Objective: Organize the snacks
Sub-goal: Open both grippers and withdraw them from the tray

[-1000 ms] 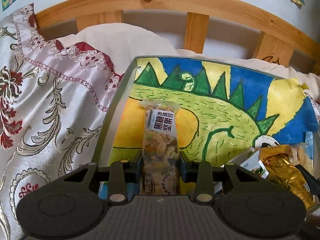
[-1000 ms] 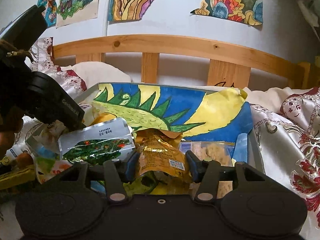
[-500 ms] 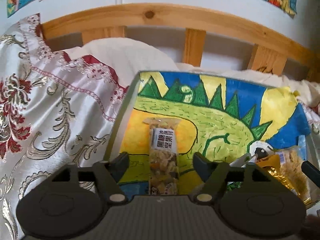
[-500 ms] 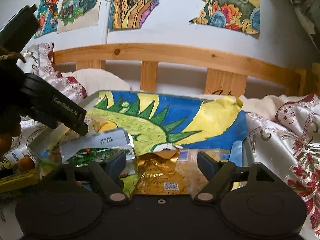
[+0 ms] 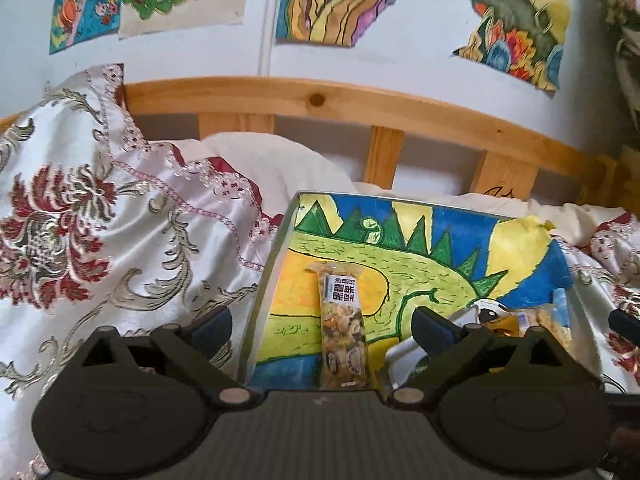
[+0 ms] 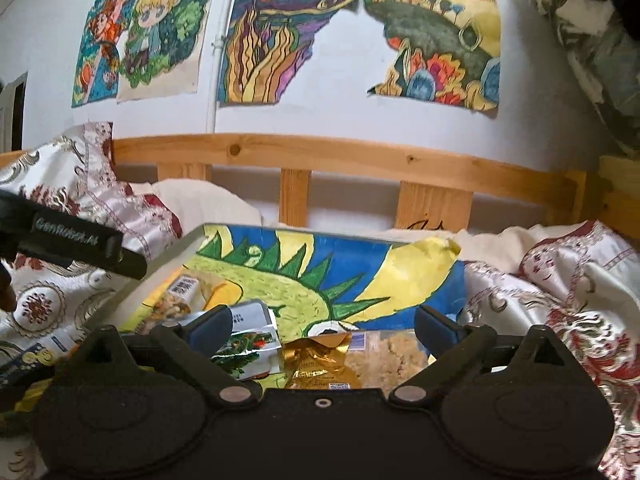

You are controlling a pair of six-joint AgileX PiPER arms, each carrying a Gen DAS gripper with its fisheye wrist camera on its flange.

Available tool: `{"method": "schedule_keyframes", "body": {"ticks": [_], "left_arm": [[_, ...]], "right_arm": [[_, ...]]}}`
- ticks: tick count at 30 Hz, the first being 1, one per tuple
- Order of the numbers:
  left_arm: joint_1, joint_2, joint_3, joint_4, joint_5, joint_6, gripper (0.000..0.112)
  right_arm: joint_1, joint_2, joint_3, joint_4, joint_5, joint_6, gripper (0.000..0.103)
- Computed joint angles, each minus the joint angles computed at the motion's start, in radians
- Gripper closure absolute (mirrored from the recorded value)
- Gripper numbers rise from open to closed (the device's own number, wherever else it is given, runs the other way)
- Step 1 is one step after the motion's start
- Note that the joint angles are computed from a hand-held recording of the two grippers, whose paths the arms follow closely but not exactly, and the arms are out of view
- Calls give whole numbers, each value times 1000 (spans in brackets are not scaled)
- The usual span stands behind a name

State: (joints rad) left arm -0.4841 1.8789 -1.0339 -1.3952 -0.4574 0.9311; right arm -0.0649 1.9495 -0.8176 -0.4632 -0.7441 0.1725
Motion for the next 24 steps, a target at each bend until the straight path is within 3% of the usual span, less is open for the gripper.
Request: {"method": "schedule_keyframes", "body": {"ticks": [8, 15, 20, 24], "left_arm": [[-55, -147, 249, 204, -85, -297, 10], [-122, -254, 406, 218, -155, -344, 10], [-208, -312, 509, 190, -274, -360, 10], [-260, -355, 568, 147, -301, -351, 10]], "right_arm": [[-27, -143, 135, -28, -28, -1, 1], [-35, -262, 245, -49, -42, 3, 1], [-66, -337, 321, -114, -41, 29, 1], [-82, -383, 365, -157, -20, 53, 1]]}}
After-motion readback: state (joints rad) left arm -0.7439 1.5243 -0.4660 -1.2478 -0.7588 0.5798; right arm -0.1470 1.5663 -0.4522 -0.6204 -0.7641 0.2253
